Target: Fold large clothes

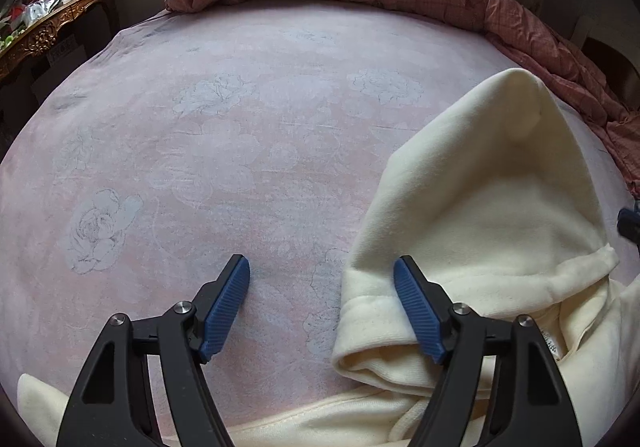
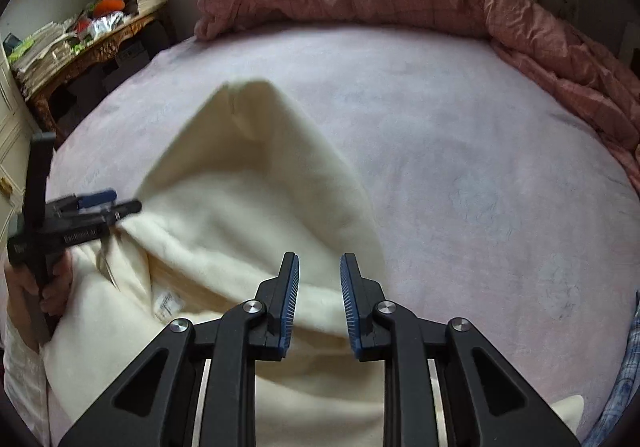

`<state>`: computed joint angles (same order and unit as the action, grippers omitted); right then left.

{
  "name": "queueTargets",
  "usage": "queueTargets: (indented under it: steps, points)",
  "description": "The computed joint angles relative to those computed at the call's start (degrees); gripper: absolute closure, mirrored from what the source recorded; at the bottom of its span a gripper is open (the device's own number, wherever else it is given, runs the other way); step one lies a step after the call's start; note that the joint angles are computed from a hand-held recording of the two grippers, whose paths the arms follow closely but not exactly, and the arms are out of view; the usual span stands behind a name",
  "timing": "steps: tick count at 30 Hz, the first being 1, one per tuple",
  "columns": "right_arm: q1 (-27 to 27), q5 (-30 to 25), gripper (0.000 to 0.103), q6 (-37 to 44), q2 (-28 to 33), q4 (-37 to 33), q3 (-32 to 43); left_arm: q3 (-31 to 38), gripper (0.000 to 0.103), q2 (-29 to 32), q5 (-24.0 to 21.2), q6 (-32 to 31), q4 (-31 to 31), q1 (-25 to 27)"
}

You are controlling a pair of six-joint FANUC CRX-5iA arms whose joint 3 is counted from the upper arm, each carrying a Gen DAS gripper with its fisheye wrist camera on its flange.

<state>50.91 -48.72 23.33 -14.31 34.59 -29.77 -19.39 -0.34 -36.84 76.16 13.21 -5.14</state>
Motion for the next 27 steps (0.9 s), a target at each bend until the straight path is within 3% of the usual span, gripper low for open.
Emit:
queueTargets:
  steps: [3,9,11,16,17,18,19,20,21,22,25,27]
  points:
    - [-0.19,1.01,0.042,-7.4,2.27,7.67,2.17,0.82,0.028,0.54,-0.79,1.09,-1.08,-0.21]
    - [-6.08,3.27,0.042,-0.56,14.37,-1.64,18.83,0.84,0.028,1.02,-0.76,0.4,-0.12,0.08]
    - [-7.64,1.73,0.041,3.25,18.79,-6.11,24.58,0.73,0.028,1.04,-0.69,0.11,0.21,0.19]
    - [-9.71,-0.46,0.041,5.79,24.74,-12.98,30.06,1.66,0.028,1.16,-1.3,1.62,-1.83,-0.34]
    - [-9.49,-0.56,0.042,5.71,25.15,-12.16,29.67,2.0,0.028,1.23,-1.8,1.85,-2.01,-0.37]
    - [-8.97,-0.51,0.051,4.42,25.36,-9.35,28.59,2.96,0.028,1.34,-3.01,2.8,-3.34,-0.54]
    - [-8.38,-1.23,0.071,3.84,25.44,-6.81,27.73,4.35,0.028,1.28,-4.49,4.56,-5.98,-1.05]
    - [-7.94,-0.67,0.083,3.65,25.28,-4.94,26.76,5.18,0.029,0.46,-4.92,6.04,-8.75,-1.7]
    - [-7.55,-0.06,0.088,3.49,24.68,-3.79,25.75,4.76,0.031,-1.42,-3.7,6.67,-10.22,-2.01]
    - [-6.83,0.65,0.09,1.48,23.96,-0.59,24.03,3.79,0.032,-3.34,-2.25,6.51,-9.86,-1.76]
    - [-3.91,0.11,0.09,-3.27,19.99,6.74,19.27,-1.83,0.032,-10.61,2.2,0.33,0.28,1.53]
    - [-1.12,-0.8,0.09,-5.77,16.62,8.78,16.92,-3.73,0.032,-15.38,4.97,-0.03,0.33,2.04]
